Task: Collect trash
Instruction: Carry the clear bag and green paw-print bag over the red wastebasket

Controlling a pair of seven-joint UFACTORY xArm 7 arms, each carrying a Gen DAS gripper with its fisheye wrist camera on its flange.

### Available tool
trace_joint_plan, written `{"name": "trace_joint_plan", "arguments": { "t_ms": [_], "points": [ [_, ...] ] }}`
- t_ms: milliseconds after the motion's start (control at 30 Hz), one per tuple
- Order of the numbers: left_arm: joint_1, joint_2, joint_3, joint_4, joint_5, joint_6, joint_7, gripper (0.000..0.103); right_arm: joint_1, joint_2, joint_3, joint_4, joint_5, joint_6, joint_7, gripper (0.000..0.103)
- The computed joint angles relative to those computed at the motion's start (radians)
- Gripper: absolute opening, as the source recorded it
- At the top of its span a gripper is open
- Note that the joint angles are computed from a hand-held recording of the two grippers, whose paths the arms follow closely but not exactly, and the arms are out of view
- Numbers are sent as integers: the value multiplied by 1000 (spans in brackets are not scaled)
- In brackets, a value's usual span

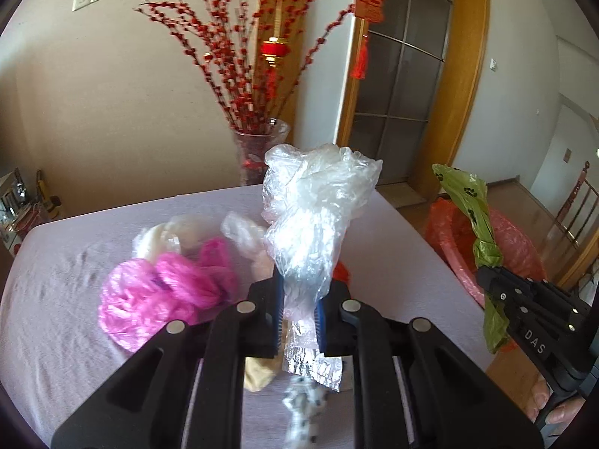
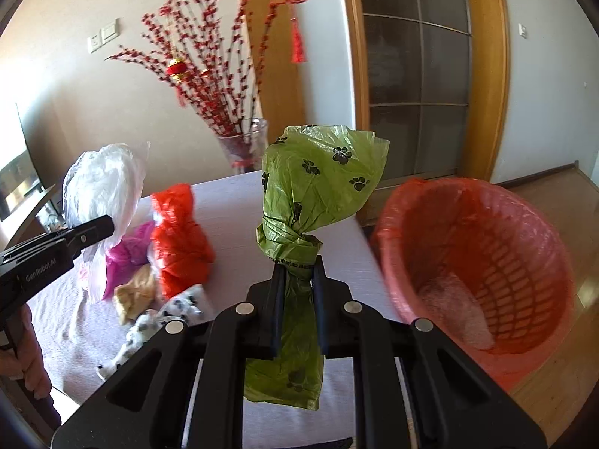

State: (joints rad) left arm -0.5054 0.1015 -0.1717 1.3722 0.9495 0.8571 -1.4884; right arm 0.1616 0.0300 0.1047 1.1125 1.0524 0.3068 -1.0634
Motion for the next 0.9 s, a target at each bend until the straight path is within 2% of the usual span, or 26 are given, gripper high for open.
{"name": "trace_joint_plan", "arguments": {
  "t_ms": [200,467,900],
  "points": [
    [-33,94,11,99,-15,-63,50,14,-31,17,-17,13,-9,-23,11,15],
    [-104,240,70,266,-76,-147,146,15,-97,46,-28,39,-23,-37,39,15],
    [-178,502,145,584,-291,-239,370,15,-189,113,-23,108,-62,-21,71,15]
  ]
}}
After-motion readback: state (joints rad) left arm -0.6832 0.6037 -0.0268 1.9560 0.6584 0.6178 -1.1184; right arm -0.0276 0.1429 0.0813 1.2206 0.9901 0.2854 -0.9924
